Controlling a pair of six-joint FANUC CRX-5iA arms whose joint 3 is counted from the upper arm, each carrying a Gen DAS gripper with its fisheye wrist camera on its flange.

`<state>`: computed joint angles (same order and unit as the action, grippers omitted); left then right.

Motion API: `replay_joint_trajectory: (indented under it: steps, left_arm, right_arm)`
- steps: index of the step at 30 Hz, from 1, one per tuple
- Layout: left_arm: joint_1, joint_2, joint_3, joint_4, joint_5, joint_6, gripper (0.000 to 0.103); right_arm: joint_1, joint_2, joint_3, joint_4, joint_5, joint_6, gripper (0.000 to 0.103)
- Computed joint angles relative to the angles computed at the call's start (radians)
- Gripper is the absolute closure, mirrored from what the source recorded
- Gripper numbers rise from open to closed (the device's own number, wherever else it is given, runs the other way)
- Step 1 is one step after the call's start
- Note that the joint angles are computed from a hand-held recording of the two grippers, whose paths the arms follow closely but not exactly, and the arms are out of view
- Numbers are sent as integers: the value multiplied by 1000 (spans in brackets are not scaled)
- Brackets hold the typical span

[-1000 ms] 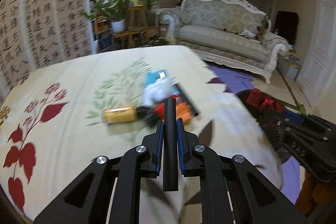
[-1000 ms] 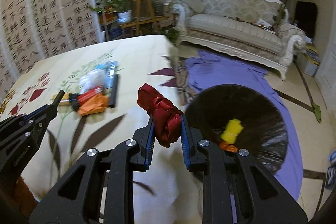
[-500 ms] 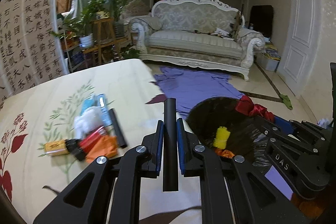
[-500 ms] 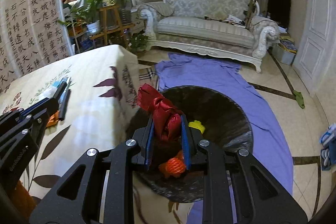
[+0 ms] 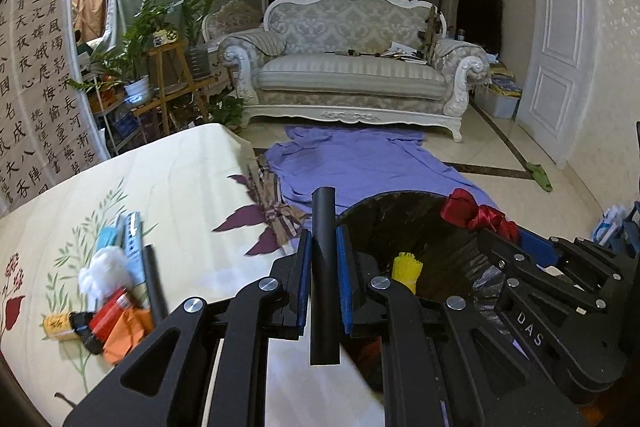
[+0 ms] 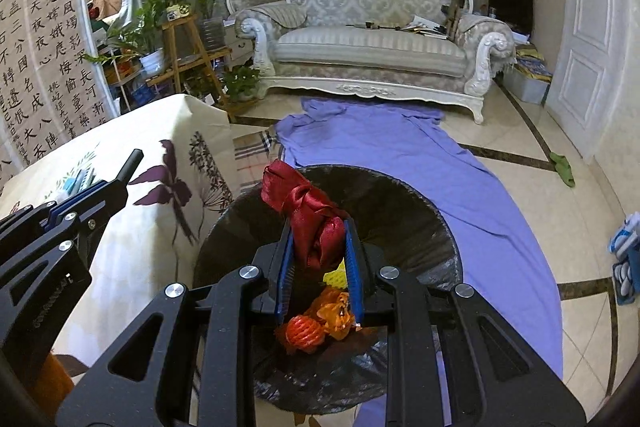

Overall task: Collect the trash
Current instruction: 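Open both grippers over the bin to drop the red cloth and black tube, then move both grippers back over the remaining items on the bed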

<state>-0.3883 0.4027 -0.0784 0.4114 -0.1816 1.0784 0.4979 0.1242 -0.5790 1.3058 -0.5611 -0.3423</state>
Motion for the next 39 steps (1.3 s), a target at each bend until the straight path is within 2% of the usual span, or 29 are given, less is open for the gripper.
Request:
replay_joint_trajectory:
  steps: [12,14,15,16,20,27,29,39]
  left_arm:
    - [-12,77,154,-201,-120,178,89]
    - [-13,86,176,-236,-145,215,77]
    - [-12,86,182,-256,-149,243,65]
    - [-11,85,182,-267,-148,258,59]
    - [-4,86,188,-281,-162,290,56]
    - [-1,78,185,-295,-157,318,42]
    - [3,73,179,-288,-154,317,40]
    - [29,22,116,-282,-123,319,34]
  right_arm:
    - [-44,18,6,-19,50,13,80]
    - [-51,21,4,-14,58,-1,77]
    - [-55,21,1,-13,61,-8,76]
    - [-57,22,2,-15,64,-9,74]
    - [-57,22,-1,-23,63,-15,73]
    - [-59,20,0,-25,59,-13,72]
    - [-57,18,-2,-19,54,-21,64]
    - [-22,11,8,-27,46,-9,63]
